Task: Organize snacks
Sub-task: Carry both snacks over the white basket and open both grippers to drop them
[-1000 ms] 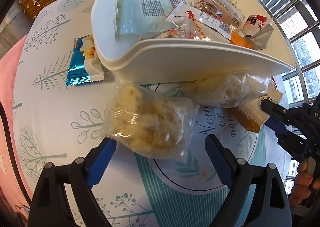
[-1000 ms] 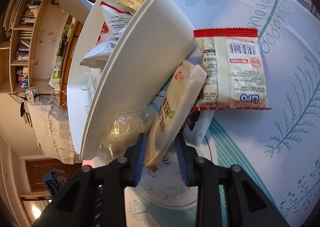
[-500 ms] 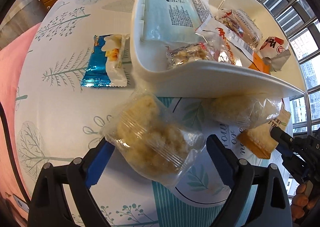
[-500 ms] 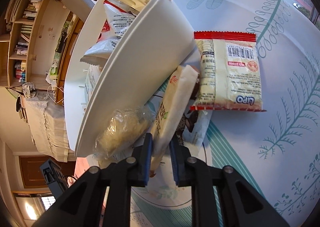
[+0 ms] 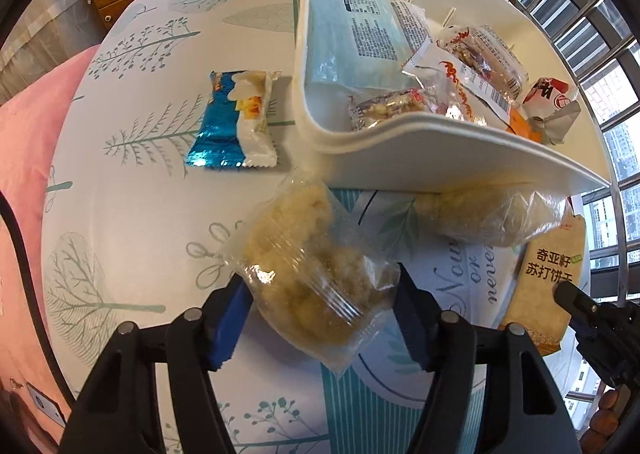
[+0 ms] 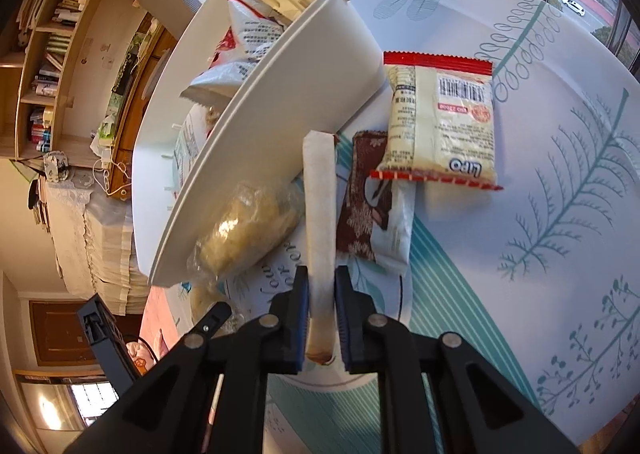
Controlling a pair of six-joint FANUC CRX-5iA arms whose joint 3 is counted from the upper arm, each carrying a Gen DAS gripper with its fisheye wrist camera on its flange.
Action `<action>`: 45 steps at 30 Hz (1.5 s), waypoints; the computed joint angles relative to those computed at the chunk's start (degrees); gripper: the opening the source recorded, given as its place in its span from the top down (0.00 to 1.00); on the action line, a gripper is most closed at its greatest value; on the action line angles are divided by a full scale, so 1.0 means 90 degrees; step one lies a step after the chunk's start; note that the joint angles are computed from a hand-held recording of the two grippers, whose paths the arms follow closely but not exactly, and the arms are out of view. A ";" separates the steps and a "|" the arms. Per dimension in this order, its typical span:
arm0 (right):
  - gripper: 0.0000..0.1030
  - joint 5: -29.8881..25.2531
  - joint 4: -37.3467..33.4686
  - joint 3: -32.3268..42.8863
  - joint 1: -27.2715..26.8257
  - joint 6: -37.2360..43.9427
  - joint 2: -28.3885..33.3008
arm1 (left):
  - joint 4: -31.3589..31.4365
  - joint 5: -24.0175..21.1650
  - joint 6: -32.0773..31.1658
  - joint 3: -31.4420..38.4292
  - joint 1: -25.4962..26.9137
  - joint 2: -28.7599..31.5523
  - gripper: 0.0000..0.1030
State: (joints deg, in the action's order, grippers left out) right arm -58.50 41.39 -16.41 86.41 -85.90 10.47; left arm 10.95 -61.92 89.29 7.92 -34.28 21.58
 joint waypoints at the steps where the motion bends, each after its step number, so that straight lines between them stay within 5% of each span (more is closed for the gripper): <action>1: 0.88 -0.0034 -0.0032 0.0069 0.0014 0.0067 0.0022 | -0.0002 -0.0058 0.0005 -0.0020 0.0021 -0.0026 0.38; 12: 0.88 0.0286 -0.0334 0.0541 -0.0016 0.1101 0.0091 | -0.0003 -0.0576 0.0370 -0.0699 0.0234 -0.0662 0.38; 21: 0.88 0.0144 -0.0990 0.1243 -0.0181 0.3388 0.0035 | -0.0070 -0.0899 0.0634 -0.0888 0.0182 -0.1277 0.38; 34: 0.88 -0.2080 -0.0809 0.2400 -0.0188 0.6139 0.0009 | 0.0058 -0.1564 0.0398 0.0952 -0.0246 -0.0734 0.38; 45: 0.88 -0.2916 -0.0732 0.2174 -0.0465 0.6670 -0.0350 | 0.0009 -0.1594 0.0324 0.2767 -0.0413 0.0337 0.38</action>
State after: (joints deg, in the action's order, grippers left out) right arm -84.74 34.81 3.15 82.23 -25.87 7.32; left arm 11.04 -76.26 92.20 32.82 -38.00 24.61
